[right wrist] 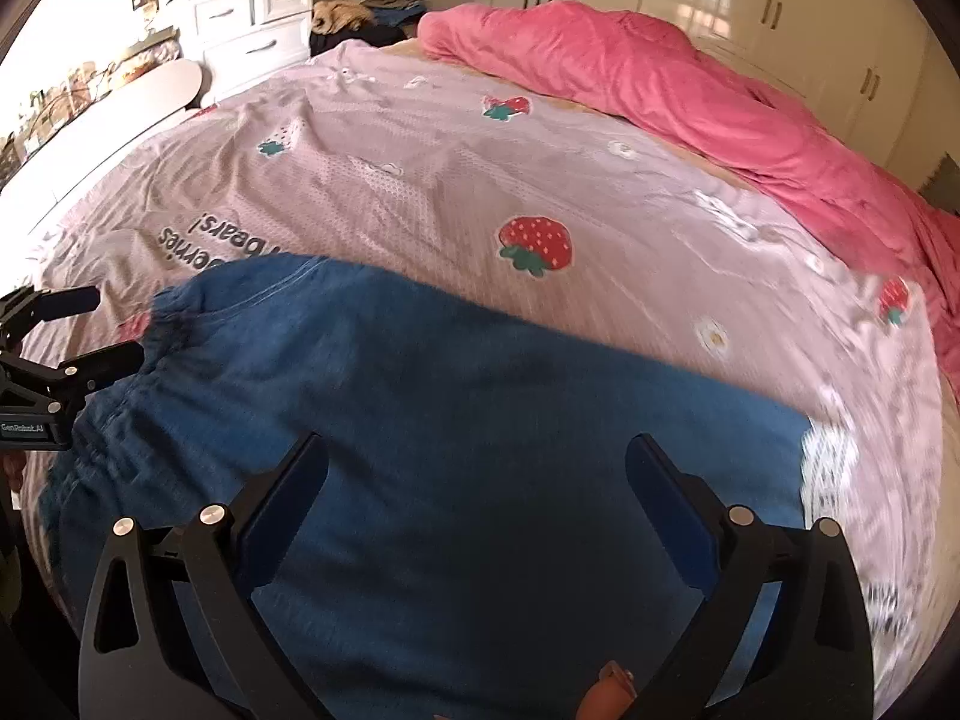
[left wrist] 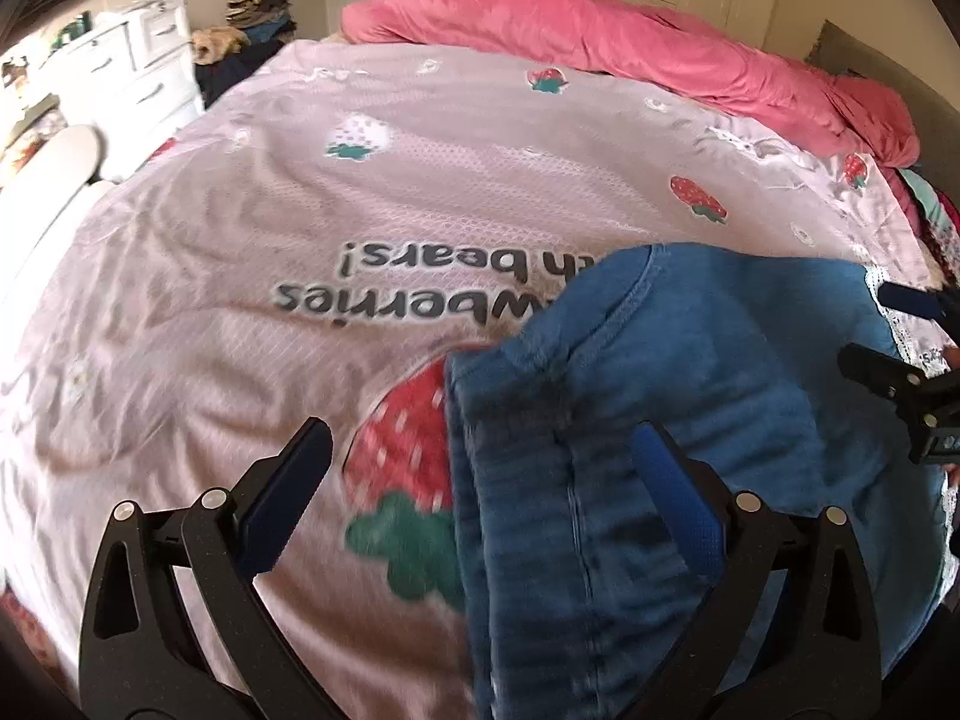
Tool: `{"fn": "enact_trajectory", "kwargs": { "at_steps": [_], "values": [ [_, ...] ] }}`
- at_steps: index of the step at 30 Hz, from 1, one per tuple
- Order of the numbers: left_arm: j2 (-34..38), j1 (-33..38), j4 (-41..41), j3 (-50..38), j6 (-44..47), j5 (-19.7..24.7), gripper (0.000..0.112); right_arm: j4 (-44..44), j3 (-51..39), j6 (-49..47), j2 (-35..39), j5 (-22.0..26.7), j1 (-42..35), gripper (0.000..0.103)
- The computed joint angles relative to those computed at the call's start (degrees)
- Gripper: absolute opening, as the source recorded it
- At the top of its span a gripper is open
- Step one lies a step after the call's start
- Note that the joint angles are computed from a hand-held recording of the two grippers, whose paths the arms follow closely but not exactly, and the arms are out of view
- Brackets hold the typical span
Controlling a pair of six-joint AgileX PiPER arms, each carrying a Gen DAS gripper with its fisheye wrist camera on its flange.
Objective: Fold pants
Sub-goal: 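Grasp the elastic waistband with the left tool while the right tool grasps the pants leg, then lift the pants with both tools and fold them over onto themselves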
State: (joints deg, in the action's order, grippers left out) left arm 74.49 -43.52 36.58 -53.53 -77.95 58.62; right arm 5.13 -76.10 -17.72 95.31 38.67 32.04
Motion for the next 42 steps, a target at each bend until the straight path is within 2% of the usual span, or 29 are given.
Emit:
{"fn": "enact_trajectory", "kwargs": {
  "at_steps": [3, 7, 9, 11, 13, 14, 16, 18, 20, 24, 25, 27, 28, 29, 30, 31, 34, 39, 42],
  "values": [
    [1.2, 5.67, -2.28, 0.0, 6.93, -5.94, 0.094, 2.34, -7.19, -3.56, 6.01, 3.02, -0.78, 0.099],
    [3.66, 8.91, -0.96, -0.84, 11.04, -8.23, 0.094, -0.85, -15.68, -3.94, 13.07, 6.04, 0.0, 0.099],
    [3.98, 10.78, -1.96, -0.16, 13.74, -11.64, 0.092, -1.4, -19.32, -4.35, 16.01, 8.08, 0.24, 0.099],
    [4.1, 11.75, -3.35, 0.63, 15.78, -14.16, 0.073, -0.95, -23.42, -5.25, 19.2, 10.24, 0.28, 0.099],
    [4.6, 12.21, -5.67, 1.12, 19.03, -16.21, 0.046, -2.96, -25.87, -4.65, 21.09, 10.98, 0.97, 0.099],
    [4.61, 11.87, -5.8, 1.49, 19.41, -16.82, 0.046, -3.28, -26.67, -4.97, 21.71, 11.1, 1.13, 0.099],
    [4.85, 10.11, -3.49, 1.41, 18.91, -15.5, 0.035, -2.81, -28.64, -7.48, 22.82, 12.11, 1.29, 0.099],
    [2.39, 10.8, -4.72, 2.77, 19.18, -17.71, 0.032, -4.31, -30.65, -8.94, 23.9, 13.27, 1.96, 0.099],
    [-0.31, 10.91, -4.56, 4.08, 18.25, -19.09, 0.031, -5.17, -31.82, -10.41, 24.43, 13.55, 2.45, 0.099],
    [-4.41, 7.29, -1.74, 4.69, 14.77, -18.38, 0.031, -4.87, -34.05, -15.04, 25.7, 14.23, 3.42, 0.098],
    [-4.78, 6.28, -1.26, 4.51, 14.3, -18.08, 0.031, -5.58, -34.12, -15.53, 26.01, 13.81, 3.94, 0.094],
    [-4.76, 4.76, -0.34, 4.24, 13.03, -17.43, 0.031, -6.11, -34.84, -16.5, 27.1, 14.1, 4.63, 0.076],
    [-4.67, 4.32, -0.17, 4.24, 12.76, -17.19, 0.031, -4.33, -35.98, -17.73, 27.95, 15.57, 4.55, 0.061],
    [-4.34, 3.93, 0.4, 4.15, 12.2, -16.72, 0.031, -2.8, -35.82, -18.87, 27.91, 16.09, 4.52, 0.041],
    [-3.93, 3.72, 0.91, 4.07, 11.61, -16.05, 0.031, -0.78, -35.18, -20.41, 27.49, 16.43, 4.4, 0.029],
    [-3.96, 3.86, 0.8, 4.29, 11.58, -15.93, 0.031, 1.65, -33.17, -22.0, 26.22, 15.87, 4.21, 0.011],
    [-4.74, 4.76, 0.35, 5.25, 10.93, -16.58, 0.031, 3.68, -24.43, -21.26, 20.66, 9.94, 3.85, 0.005],
    [-5.95, 4.24, 1.42, 5.86, 9.39, -15.98, 0.031, 10.56, -11.2, -22.61, 9.41, 3.2, 1.42, 0.004],
    [-6.78, 1.28, 3.96, 5.6, 6.56, -14.07, 0.031, 16.45, -5.29, -24.14, 2.98, 2.63, -0.93, 0.004]
  ]
}}
